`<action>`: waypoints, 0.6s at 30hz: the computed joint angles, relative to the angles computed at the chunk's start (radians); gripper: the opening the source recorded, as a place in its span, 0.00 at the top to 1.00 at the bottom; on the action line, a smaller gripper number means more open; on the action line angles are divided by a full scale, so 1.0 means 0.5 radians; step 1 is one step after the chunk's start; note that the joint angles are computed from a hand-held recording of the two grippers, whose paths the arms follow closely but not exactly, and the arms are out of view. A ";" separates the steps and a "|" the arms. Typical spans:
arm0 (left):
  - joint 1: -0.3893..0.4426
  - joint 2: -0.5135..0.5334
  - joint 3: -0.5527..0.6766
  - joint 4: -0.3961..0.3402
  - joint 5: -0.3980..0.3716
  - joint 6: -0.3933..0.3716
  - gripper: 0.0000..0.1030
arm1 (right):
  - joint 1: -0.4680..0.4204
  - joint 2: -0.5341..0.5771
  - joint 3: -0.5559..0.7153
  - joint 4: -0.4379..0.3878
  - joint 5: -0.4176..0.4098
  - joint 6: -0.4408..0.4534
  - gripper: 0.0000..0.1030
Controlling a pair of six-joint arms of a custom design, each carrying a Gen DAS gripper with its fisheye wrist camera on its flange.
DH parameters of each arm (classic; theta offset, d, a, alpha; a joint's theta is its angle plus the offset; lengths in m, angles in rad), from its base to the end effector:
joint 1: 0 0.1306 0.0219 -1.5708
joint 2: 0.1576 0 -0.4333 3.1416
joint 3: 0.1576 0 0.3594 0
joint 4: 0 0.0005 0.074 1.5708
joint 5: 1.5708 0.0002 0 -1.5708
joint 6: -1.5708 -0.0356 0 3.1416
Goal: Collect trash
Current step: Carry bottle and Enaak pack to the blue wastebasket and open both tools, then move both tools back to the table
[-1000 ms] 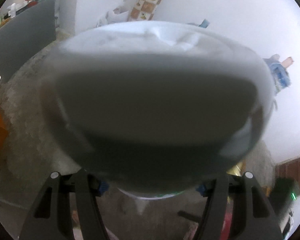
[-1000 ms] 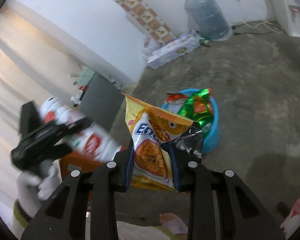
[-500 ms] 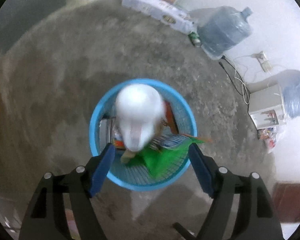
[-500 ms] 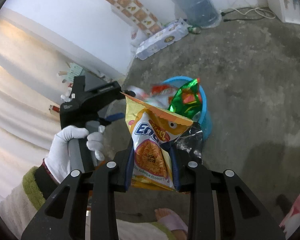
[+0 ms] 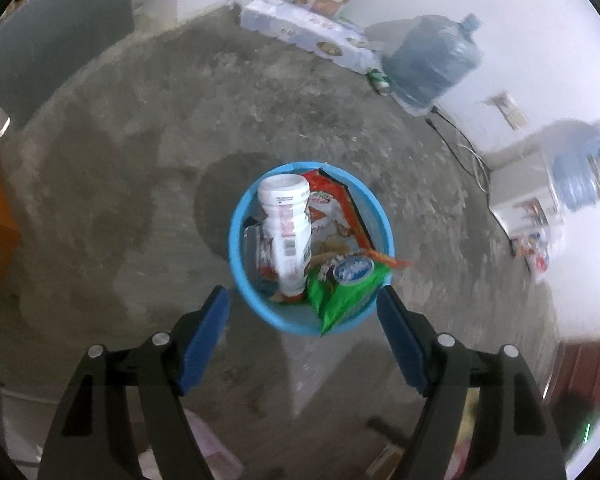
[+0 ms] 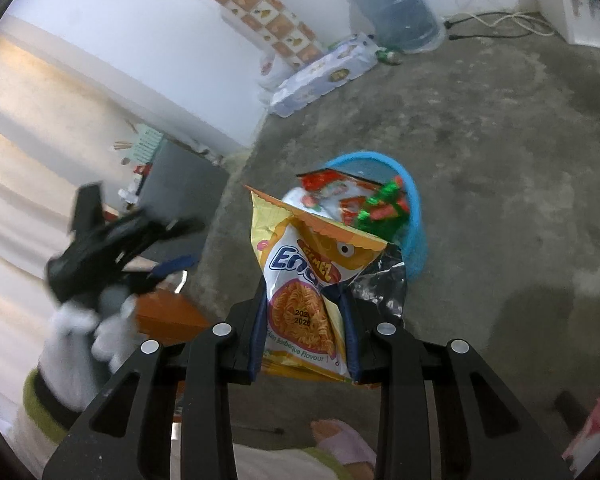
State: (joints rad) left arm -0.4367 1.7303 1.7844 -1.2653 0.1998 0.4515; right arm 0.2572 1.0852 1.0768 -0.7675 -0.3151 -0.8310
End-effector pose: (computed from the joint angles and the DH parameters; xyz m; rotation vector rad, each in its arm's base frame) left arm 0.4988 -0.2412 0.4597 0.0310 2.8634 -0.4828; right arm 0.3054 0.0912 0.4621 0.5424 2.4221 0.8748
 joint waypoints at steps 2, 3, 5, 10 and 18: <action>0.028 -0.113 -0.010 -0.090 -0.006 -0.135 0.28 | -0.006 0.097 0.069 0.067 -0.032 0.035 0.71; 0.042 -0.171 -0.027 -0.117 -0.009 -0.183 0.28 | -0.001 0.172 0.126 0.096 -0.039 0.072 0.71; 0.079 -0.308 -0.077 -0.176 0.004 -0.269 0.28 | 0.007 0.309 0.216 0.141 -0.038 0.129 0.70; 0.227 -0.746 -0.329 -0.156 0.010 -0.296 0.28 | 0.038 0.729 0.428 0.149 -0.030 0.297 0.58; 0.511 -1.266 -0.615 -0.245 -0.074 -0.203 0.28 | 0.042 1.251 0.583 -0.309 0.109 0.497 0.50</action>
State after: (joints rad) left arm -0.1812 1.0974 1.4768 -1.3877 0.1630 0.3501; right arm 0.2784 1.7105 1.3683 -0.9218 -0.2607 -0.5826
